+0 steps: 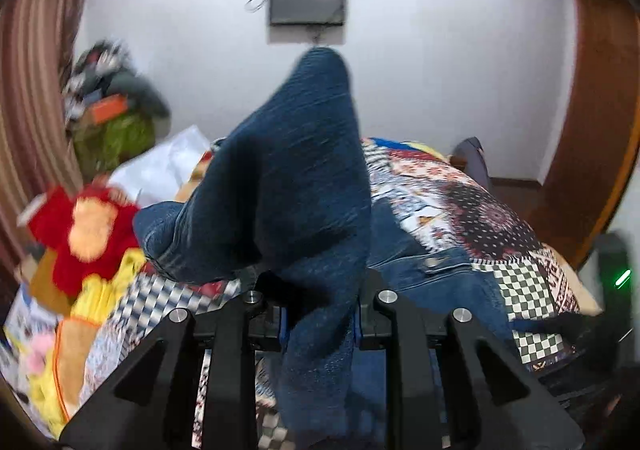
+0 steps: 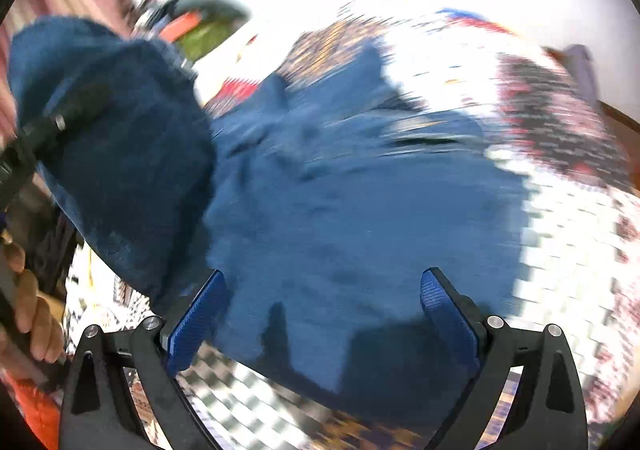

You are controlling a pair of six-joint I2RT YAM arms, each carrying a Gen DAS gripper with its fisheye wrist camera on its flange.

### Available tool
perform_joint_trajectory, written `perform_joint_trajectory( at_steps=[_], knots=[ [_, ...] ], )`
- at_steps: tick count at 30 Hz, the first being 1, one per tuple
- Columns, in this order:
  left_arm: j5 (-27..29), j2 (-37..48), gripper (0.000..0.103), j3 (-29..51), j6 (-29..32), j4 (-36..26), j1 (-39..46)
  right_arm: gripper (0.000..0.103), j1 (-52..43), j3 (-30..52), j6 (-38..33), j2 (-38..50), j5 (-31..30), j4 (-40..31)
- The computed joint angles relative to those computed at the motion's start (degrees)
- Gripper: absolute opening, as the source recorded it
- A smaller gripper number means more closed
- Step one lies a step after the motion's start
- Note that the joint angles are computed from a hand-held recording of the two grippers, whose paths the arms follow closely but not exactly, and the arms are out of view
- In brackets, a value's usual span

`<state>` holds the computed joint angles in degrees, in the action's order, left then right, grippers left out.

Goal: Fold large clothes

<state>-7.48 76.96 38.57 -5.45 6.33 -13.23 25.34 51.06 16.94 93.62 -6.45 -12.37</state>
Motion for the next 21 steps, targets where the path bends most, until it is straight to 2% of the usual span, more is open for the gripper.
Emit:
perform_joint_trajectory(
  at_steps=[5,8,13,18,21],
  knots=[
    [-5.8,5.5,0.022,2.9,1.7,2.3,-11.8,0.097,-13.0,-9.4,-3.1,-16.9,0.7,-5.5],
    [-7.2,8.3,0.021,3.9,3.4,3.1,-18.0,0.097,-22.1,-12.2,-6.9,-24.5,-0.3,-10.4],
    [-8.4,16.6,0.021,6.8,11.1,1.5,-28.0,0.097,-36.4,-16.2,-13.7,-36.4,-4.7,-18.9],
    [-7.6,23.0,0.021,7.0,15.1,-1.6,-31.1,0.097,-44.8,-17.4,-18.1,-42.0,-9.4,-23.6],
    [-3.5,21.9,0.023,4.0,15.9,-2.0,-28.8,0.097,-45.5,-17.9,-19.2,-44.5,-10.1,-25.6]
  ],
)
